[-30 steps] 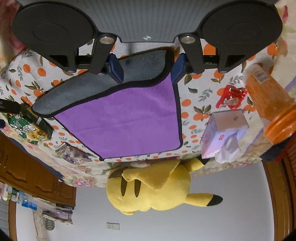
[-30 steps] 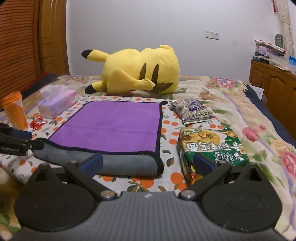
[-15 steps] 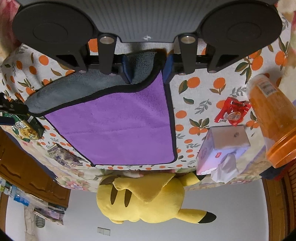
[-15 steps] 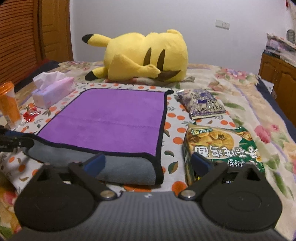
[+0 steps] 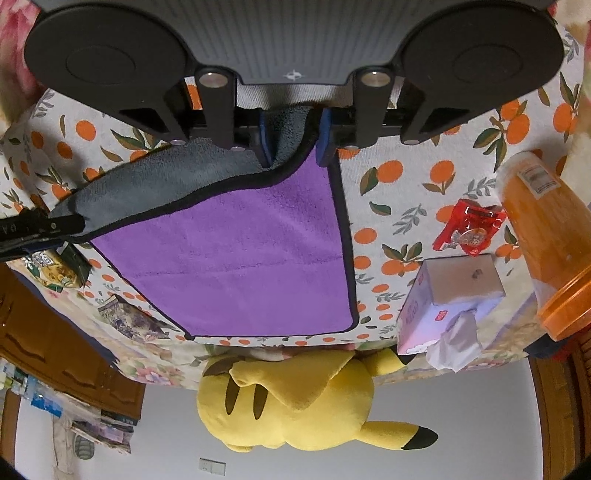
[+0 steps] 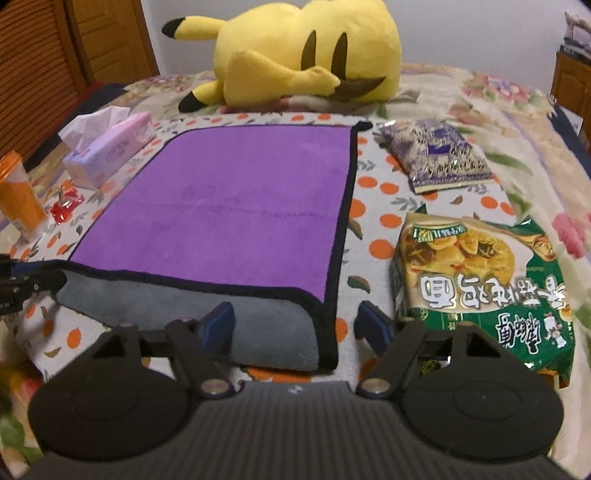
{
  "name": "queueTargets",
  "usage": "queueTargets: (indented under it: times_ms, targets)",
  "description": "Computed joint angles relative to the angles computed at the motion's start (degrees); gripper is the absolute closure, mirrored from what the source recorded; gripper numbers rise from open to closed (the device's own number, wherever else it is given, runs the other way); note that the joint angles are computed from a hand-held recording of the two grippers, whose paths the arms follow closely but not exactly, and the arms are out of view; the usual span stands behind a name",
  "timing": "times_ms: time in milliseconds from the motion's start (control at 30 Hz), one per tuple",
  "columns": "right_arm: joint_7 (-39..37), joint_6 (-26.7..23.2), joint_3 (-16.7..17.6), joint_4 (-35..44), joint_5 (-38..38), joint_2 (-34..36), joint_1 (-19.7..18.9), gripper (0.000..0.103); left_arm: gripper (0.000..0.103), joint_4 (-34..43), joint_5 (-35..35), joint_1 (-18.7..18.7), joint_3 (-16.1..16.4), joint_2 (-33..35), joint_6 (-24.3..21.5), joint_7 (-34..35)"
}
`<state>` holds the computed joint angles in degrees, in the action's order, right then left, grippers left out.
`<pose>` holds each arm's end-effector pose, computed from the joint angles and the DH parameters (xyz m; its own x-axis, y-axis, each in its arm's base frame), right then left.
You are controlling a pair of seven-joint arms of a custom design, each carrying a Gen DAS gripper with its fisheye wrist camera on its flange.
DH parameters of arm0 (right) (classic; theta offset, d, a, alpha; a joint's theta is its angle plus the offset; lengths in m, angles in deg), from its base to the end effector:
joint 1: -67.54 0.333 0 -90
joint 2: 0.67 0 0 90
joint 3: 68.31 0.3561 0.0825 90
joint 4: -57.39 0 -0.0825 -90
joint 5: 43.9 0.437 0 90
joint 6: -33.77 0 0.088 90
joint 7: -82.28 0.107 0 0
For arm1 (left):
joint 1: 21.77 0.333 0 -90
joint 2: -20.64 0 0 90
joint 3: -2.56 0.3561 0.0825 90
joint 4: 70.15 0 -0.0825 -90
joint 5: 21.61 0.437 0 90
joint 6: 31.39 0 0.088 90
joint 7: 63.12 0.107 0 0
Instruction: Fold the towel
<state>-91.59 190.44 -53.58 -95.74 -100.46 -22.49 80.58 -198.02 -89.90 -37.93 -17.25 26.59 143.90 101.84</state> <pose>0.3775 0.2322 0.3875 -0.2924 -0.9500 -0.1098 -0.6915 0.2894 -0.6618 0.5248 -0.2870 0.3788 -0.6912 -0.7227 0.0059 -0.5121 0.4840 -0.7096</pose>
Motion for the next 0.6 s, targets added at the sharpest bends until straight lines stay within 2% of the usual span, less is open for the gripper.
queueTargets:
  times_ms: [67,133,200,300,467,500,600]
  targets:
    - [-1.9,-0.2,-0.8,0.0,1.6,-0.1,0.7,0.044,0.079,0.1,-0.2,0.1,0.0,0.1,-0.1,0.3]
    - [-3.5,-0.4,-1.0,0.0,2.8,-0.4,1.1,0.050,0.086,0.3,-1.6,0.2,-0.2,0.1,-0.1,1.5]
    - [-6.2,-2.2,-1.2,0.2,5.2,-0.4,2.0,0.062,0.087,0.5,-2.8,0.2,-0.2,0.1,-0.4,2.2]
    - [-10.7,-4.7,-1.3,1.1,8.0,0.1,3.4,0.073,0.089,0.5,-3.0,0.0,0.1,0.0,-0.6,2.2]
    - [-14.4,-6.4,-1.3,1.3,9.7,-0.2,4.0,0.085,0.090,0.4,-3.2,-0.2,0.3,-0.1,-0.7,2.7]
    - [-14.8,-6.4,-1.4,1.1,10.0,-0.4,4.0,0.097,0.090,0.4,-3.2,-0.2,0.3,-0.1,-0.7,2.8]
    - [-14.9,-5.5,-1.3,0.4,10.0,-1.1,3.7,0.099,0.092,0.2,-3.1,-0.4,0.4,-0.2,-0.8,3.1]
